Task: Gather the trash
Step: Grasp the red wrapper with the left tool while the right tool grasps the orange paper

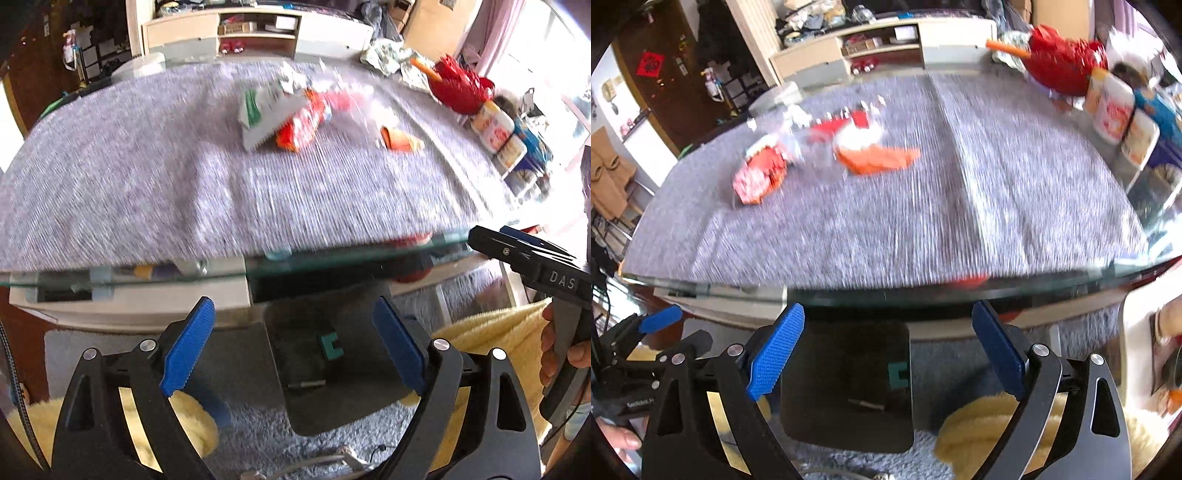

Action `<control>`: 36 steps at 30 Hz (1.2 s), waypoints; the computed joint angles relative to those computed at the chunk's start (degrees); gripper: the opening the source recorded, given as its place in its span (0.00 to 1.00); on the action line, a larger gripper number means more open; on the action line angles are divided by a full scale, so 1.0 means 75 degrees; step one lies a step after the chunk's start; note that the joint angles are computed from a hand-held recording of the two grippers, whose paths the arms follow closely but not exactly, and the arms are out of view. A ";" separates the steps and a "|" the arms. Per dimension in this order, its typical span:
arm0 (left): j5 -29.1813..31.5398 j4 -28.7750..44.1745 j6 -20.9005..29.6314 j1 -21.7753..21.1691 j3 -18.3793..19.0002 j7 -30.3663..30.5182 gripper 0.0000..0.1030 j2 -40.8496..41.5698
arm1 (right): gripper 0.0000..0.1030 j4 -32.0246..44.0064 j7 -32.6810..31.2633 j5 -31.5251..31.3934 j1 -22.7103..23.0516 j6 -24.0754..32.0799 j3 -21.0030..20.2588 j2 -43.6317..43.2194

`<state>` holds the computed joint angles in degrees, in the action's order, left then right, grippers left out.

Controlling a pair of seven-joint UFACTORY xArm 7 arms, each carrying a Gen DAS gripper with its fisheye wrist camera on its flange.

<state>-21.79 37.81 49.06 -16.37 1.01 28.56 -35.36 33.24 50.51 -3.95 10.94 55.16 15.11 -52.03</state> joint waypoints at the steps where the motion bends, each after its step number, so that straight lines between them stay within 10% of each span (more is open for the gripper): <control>1: 0.0002 0.0106 -0.0053 0.0008 0.0003 0.0005 0.81 0.0100 | 0.90 0.0075 -0.0063 -0.0054 -0.0050 -0.0087 -0.0057 0.0089; 36: -0.0777 0.3060 -0.0698 0.0020 -0.0860 -0.0074 0.66 0.3946 | 0.69 0.0855 -0.1417 -0.0749 -0.1035 -0.1849 -0.0821 0.2744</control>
<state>-27.62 60.76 43.82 -16.22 -5.44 28.00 -5.76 39.65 39.88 -9.57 3.17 41.29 8.96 -31.45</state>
